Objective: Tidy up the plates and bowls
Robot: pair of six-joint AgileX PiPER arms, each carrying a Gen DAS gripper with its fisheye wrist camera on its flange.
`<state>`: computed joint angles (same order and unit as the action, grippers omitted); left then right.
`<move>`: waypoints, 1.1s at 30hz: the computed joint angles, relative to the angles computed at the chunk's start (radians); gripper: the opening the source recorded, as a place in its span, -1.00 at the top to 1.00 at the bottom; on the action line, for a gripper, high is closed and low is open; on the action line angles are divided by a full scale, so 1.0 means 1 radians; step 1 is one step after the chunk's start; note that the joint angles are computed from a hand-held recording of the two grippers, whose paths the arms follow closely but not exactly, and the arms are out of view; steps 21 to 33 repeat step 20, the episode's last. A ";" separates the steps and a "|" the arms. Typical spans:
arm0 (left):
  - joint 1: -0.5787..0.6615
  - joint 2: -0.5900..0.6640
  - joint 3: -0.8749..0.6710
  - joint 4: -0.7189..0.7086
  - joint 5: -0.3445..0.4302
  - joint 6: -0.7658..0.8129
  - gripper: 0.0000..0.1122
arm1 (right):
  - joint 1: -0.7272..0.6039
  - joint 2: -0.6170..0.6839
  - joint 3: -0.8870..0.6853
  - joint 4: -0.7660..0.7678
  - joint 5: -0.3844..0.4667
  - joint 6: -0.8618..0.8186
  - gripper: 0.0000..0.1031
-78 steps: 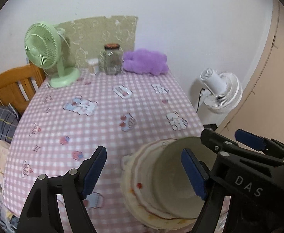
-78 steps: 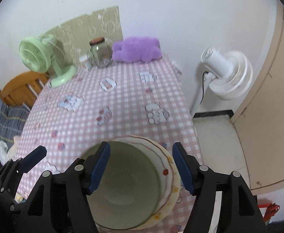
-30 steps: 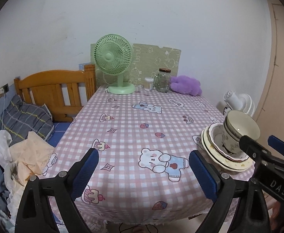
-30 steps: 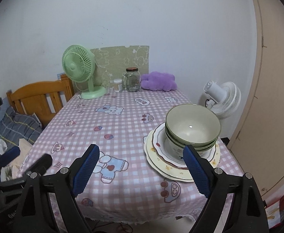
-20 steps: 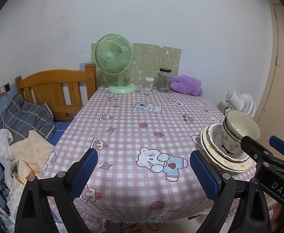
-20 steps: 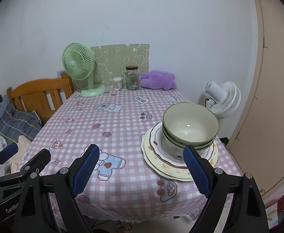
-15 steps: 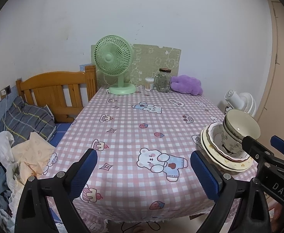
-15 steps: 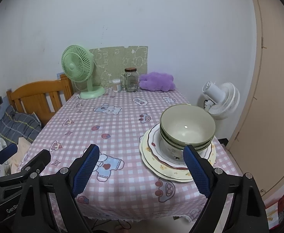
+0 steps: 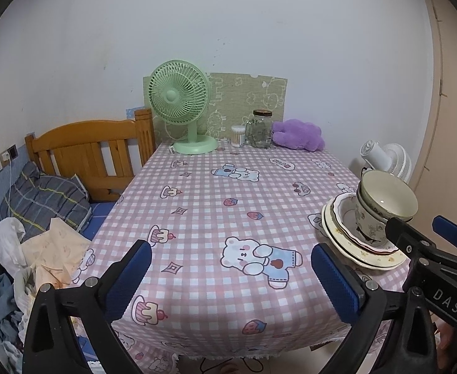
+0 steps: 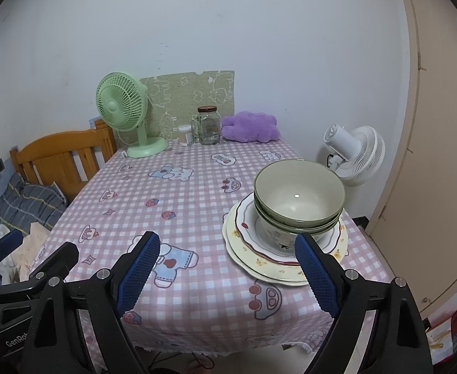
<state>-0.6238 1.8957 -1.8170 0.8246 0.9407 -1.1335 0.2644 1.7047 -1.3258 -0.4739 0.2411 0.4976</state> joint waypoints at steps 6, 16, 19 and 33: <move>0.008 -0.022 0.037 0.006 -0.019 -0.011 -0.83 | 0.011 -0.002 0.008 -0.036 -0.003 0.036 -0.75; 0.011 -0.035 0.059 0.017 -0.029 -0.020 -0.83 | 0.016 -0.003 0.011 -0.049 0.000 0.050 -0.75; 0.011 -0.036 0.061 0.016 -0.029 -0.020 -0.83 | 0.015 -0.003 0.013 -0.045 0.002 0.046 -0.75; 0.011 -0.035 0.060 0.016 -0.030 -0.020 -0.83 | 0.015 -0.005 0.015 -0.045 0.002 0.047 -0.75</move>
